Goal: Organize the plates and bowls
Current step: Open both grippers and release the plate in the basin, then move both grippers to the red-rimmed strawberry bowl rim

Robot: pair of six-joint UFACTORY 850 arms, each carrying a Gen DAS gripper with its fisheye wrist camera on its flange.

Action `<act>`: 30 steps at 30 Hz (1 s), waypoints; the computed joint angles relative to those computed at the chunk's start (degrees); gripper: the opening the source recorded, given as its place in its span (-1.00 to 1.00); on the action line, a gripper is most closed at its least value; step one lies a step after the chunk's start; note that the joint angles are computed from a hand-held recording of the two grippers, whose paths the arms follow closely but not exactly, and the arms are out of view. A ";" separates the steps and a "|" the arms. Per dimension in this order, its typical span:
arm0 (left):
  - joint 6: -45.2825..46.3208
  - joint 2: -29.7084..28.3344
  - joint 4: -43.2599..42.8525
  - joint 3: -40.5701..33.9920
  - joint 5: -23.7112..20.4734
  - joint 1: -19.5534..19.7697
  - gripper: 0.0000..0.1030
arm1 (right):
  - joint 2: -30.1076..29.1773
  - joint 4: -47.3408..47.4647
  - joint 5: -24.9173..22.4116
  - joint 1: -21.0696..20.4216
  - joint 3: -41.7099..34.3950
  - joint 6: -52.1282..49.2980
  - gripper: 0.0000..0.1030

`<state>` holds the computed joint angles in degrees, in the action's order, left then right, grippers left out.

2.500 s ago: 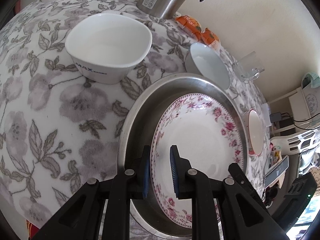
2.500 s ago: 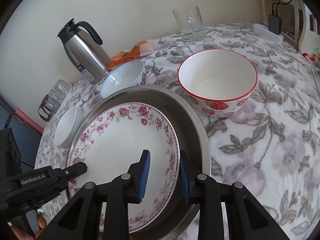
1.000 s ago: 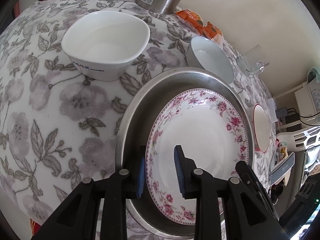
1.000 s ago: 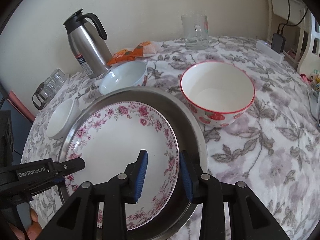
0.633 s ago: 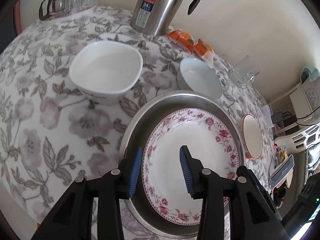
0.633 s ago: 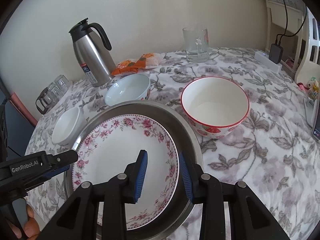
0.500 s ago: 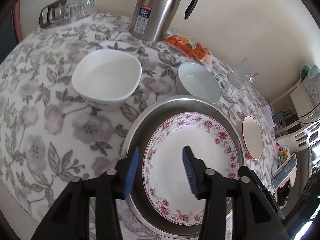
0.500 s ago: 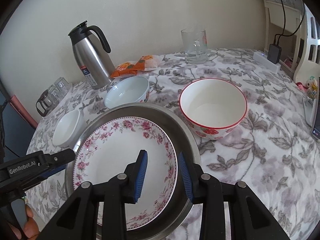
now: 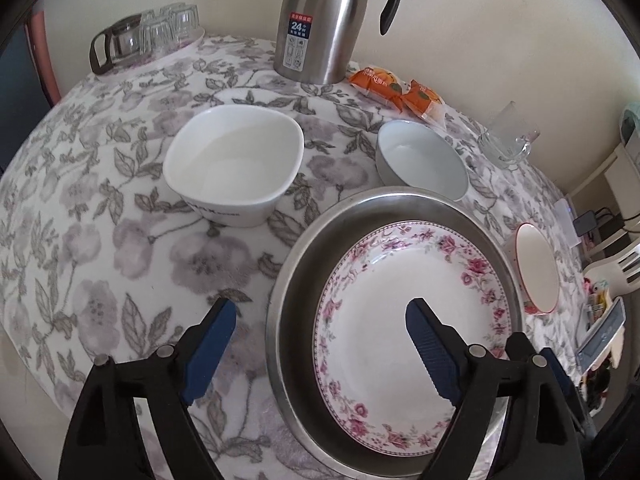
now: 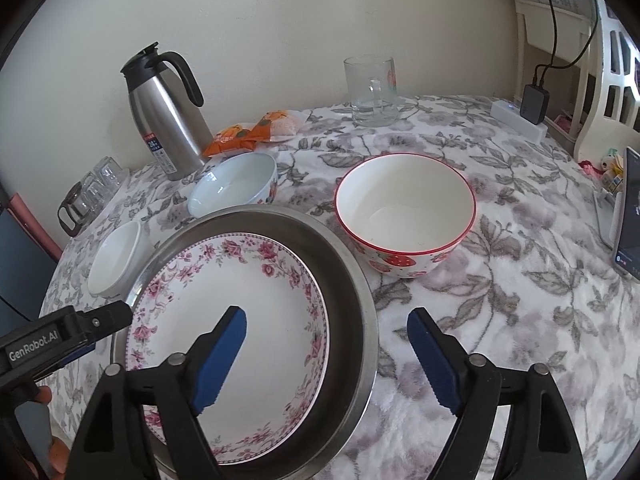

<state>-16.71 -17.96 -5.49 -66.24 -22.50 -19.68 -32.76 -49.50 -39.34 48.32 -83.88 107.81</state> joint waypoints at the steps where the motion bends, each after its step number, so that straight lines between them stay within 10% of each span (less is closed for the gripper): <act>1: -1.15 -0.01 1.48 -0.04 0.04 -0.18 0.70 | 0.09 0.10 -0.22 -0.06 0.17 0.34 0.77; 30: -42.55 4.18 43.14 1.76 11.65 -2.98 0.92 | 4.52 -8.62 -3.77 -1.19 5.33 12.90 1.00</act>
